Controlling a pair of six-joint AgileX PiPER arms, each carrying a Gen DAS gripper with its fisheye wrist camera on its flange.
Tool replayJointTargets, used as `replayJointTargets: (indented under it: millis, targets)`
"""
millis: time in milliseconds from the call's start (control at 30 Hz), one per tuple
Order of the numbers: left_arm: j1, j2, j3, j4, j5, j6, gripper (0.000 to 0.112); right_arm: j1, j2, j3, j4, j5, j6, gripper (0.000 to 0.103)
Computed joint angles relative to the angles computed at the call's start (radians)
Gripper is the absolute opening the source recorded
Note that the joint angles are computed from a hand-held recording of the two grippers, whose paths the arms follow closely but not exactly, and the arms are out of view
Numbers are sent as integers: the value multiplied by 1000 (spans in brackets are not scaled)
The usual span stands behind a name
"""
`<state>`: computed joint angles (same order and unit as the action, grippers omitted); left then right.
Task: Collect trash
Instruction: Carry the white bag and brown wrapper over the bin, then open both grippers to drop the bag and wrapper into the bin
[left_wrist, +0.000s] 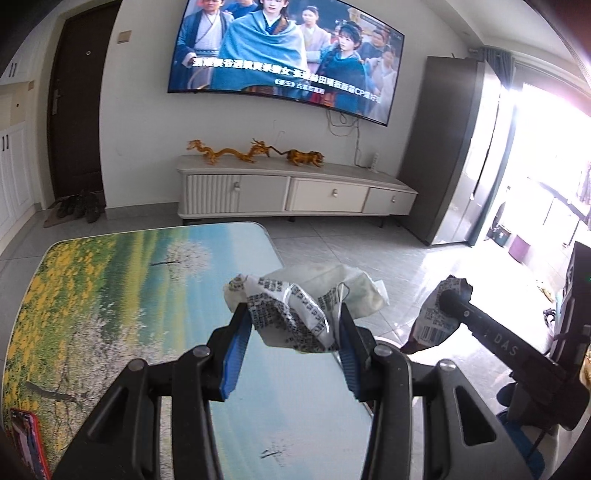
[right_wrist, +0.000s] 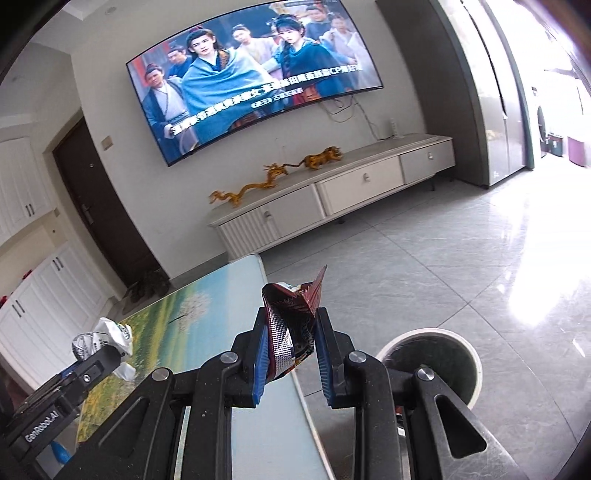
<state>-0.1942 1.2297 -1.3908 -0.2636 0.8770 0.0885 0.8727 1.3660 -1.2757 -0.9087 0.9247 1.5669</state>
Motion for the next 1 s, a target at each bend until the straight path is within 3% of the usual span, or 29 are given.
replayJointTargets:
  millis: [267,500,667,833,1000]
  targets:
    - [-119,124,-88,-20,5,-24,43,-68,-28,59,1,17,9,22]
    - [-235,330,-216,-7,37,-51,43,-184,-62,174,36,-28,28,22]
    - [-319,506,-340,29,67,-76,43,-304,-60,272,90,-122,22,22]
    - [-377,680,-486,32,110,-71,45,-475,-17,361,174,-270,-26,22]
    - [-404,860,-697,5,205,-75,46,-592,25,412,225,-378,-68,23]
